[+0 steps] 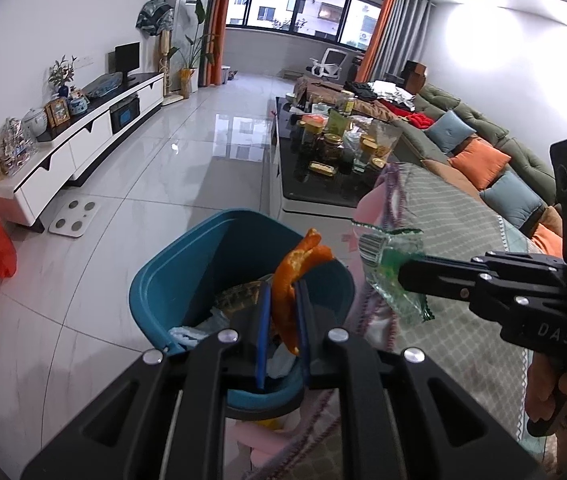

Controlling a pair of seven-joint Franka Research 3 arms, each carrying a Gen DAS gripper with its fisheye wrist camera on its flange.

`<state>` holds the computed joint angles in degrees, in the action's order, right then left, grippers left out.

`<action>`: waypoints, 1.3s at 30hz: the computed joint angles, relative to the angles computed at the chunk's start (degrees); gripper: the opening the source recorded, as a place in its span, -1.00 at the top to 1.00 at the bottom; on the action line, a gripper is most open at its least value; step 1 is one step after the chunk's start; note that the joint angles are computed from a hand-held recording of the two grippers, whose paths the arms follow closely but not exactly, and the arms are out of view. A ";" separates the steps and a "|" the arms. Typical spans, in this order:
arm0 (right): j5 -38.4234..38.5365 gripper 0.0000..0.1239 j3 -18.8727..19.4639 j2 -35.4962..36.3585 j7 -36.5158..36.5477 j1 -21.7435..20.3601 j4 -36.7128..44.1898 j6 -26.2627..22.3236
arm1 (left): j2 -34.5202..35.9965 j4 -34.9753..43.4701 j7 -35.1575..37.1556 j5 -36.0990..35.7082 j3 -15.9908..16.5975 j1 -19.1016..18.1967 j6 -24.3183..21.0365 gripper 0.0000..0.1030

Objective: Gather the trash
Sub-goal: 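Carry the orange peel and plastic bag over the teal bin with both grippers, then open both grippers to drop the orange peel and plastic bag into the bin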

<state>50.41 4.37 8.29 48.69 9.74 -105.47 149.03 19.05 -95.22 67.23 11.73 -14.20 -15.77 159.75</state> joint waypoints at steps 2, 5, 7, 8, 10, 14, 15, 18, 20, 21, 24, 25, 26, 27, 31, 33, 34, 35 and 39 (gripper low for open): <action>-0.75 0.93 0.01 0.98 0.89 0.16 0.99 -0.20 | 0.43 0.57 -0.51 0.31 0.31 -0.31 -0.58 0.74; -1.44 0.93 0.24 2.03 2.00 0.21 2.17 -0.75 | 0.92 0.92 -0.45 0.18 0.30 -0.16 -0.94 0.74; -1.85 0.93 0.38 2.73 2.44 0.06 2.90 -1.38 | 1.45 1.63 -0.56 0.30 0.38 -0.27 -1.39 0.74; -1.97 0.93 0.46 2.94 2.55 -0.01 3.09 -1.49 | 1.75 2.02 -0.30 0.14 0.31 -0.10 -1.55 0.74; -2.48 0.93 0.51 3.42 3.01 -0.16 3.54 -1.86 | 2.33 2.86 -0.57 0.33 0.48 -0.33 -2.10 0.74; -3.34 0.93 0.70 4.69 4.13 -0.35 4.92 -2.52 | 2.87 3.41 -0.53 0.13 0.52 -0.15 -2.65 0.74; -3.82 0.93 0.70 5.00 4.61 -0.31 5.21 -2.52 | 3.04 3.60 -0.59 0.17 0.58 -0.18 -2.82 0.74; -5.11 0.93 0.82 6.08 6.10 -0.26 6.57 -2.91 | 3.54 4.00 -0.82 0.32 0.76 -0.21 -3.20 0.74; -5.88 0.93 0.95 6.74 7.00 -0.21 7.23 -3.00 | 3.83 4.36 -1.10 0.48 0.90 -0.35 -3.58 0.74; -6.32 0.93 1.01 7.06 7.51 -0.14 7.59 -3.02 | 4.04 4.57 -1.10 0.46 0.90 -0.31 -3.75 0.74; -7.69 0.93 1.15 8.06 8.89 -0.06 8.80 -3.38 | 4.96 5.74 -1.50 0.79 1.10 -0.65 -4.59 0.74; -8.02 0.93 1.23 8.30 9.16 -0.06 9.06 -3.41 | 5.08 5.85 -1.39 0.73 1.07 -0.53 -4.69 0.74; -8.18 0.93 1.34 8.48 9.28 -0.12 9.21 -3.44 | 5.18 6.00 -1.42 0.75 1.08 -0.53 -4.86 0.74; -8.58 0.93 1.38 8.83 9.70 -0.05 9.65 -3.51 | 5.35 6.12 -1.41 0.69 1.07 -0.47 -4.93 0.74; -9.41 0.93 1.61 9.49 10.34 -0.10 10.33 -3.67 | 5.72 6.37 -1.66 0.66 1.18 -0.39 -5.09 0.74; -9.76 0.93 1.70 9.70 10.69 -0.13 10.54 -3.80 | 5.80 6.37 -1.66 0.64 1.20 -0.29 -5.17 0.74; -10.06 0.93 1.68 9.70 10.96 -0.05 10.46 -3.70 | 5.87 6.44 -1.68 0.68 1.23 -0.29 -5.24 0.74; -10.29 0.93 1.66 9.91 11.32 -0.03 10.68 -3.78 | 5.89 6.47 -1.81 0.78 1.30 -0.35 -5.34 0.74; -11.44 0.92 1.61 10.91 12.76 0.03 11.84 -4.37 | 6.26 6.75 -1.90 0.82 1.36 -0.31 -5.63 0.74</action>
<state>38.97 5.98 19.20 61.45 9.77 -93.64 144.66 25.32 -88.47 65.33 12.55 -12.84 -16.09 154.12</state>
